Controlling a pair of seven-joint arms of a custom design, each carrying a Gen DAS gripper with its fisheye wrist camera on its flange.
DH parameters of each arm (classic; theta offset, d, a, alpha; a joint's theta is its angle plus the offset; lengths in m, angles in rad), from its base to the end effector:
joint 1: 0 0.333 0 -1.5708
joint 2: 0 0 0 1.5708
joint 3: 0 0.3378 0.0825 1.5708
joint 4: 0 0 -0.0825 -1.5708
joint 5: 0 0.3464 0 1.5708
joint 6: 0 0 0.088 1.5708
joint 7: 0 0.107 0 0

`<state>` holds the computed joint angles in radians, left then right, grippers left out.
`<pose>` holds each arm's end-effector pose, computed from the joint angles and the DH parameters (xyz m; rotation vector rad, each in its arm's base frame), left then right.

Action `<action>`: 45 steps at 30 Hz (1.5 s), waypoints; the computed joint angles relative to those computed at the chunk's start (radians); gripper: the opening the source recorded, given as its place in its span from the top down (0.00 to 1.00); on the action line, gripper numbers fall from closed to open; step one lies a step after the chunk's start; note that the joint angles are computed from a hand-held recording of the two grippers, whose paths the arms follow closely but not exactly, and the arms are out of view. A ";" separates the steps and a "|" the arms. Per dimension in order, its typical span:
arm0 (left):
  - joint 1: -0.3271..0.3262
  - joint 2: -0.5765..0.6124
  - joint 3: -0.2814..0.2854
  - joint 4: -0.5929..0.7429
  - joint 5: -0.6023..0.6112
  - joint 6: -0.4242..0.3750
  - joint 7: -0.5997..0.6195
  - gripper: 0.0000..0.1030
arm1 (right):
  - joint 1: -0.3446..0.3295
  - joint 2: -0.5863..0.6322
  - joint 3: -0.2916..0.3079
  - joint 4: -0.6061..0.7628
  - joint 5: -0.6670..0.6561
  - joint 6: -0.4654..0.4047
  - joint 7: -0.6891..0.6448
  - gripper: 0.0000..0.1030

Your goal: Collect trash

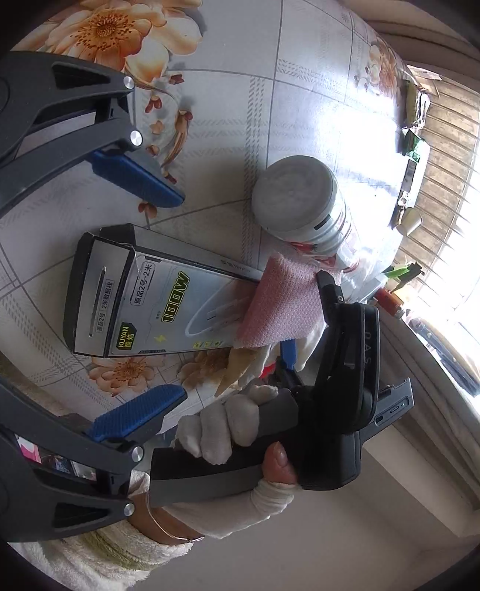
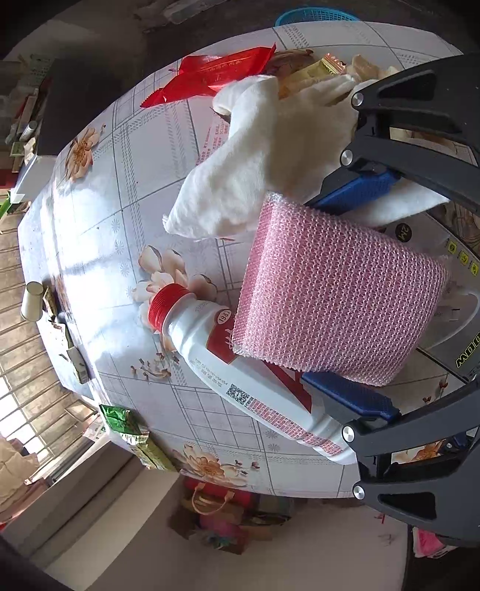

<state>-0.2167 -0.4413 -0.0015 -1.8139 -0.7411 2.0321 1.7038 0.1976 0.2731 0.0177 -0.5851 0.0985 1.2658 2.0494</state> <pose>0.3684 -0.1211 0.8067 1.6468 -2.1063 1.4074 0.4878 0.1167 0.8621 -1.7120 2.1281 -0.1253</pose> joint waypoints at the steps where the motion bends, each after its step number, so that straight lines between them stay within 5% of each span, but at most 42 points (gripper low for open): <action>1: 0.000 -0.002 0.000 -0.001 0.001 -0.001 0.000 0.10 | -0.010 -0.049 0.000 -0.085 0.017 0.043 -0.008 0.25; 9: 0.003 -0.009 -0.002 0.007 0.029 -0.030 -0.010 0.10 | -0.072 -0.310 -0.026 -0.448 0.210 0.242 -0.077 0.25; 15: 0.001 0.009 -0.021 0.055 0.077 -0.060 -0.019 0.10 | -0.083 -0.516 -0.086 -0.644 0.316 0.267 -0.185 0.25; 24: -0.012 0.126 -0.123 0.241 0.261 -0.143 -0.028 0.10 | -0.128 -0.768 -0.065 -0.974 0.114 0.274 -0.169 0.24; 32: -0.025 0.184 -0.220 0.309 0.517 -0.153 -0.041 0.10 | -0.121 -0.833 -0.036 -1.120 0.030 0.356 -0.157 0.20; 35: -0.028 0.177 -0.225 0.312 0.560 -0.162 -0.059 0.27 | -0.114 -0.845 -0.033 -1.138 0.019 0.380 -0.162 0.19; 45: -0.029 0.107 -0.151 0.303 0.426 -0.319 -0.120 0.32 | -0.105 -0.882 -0.062 -1.185 0.058 0.442 -0.181 0.16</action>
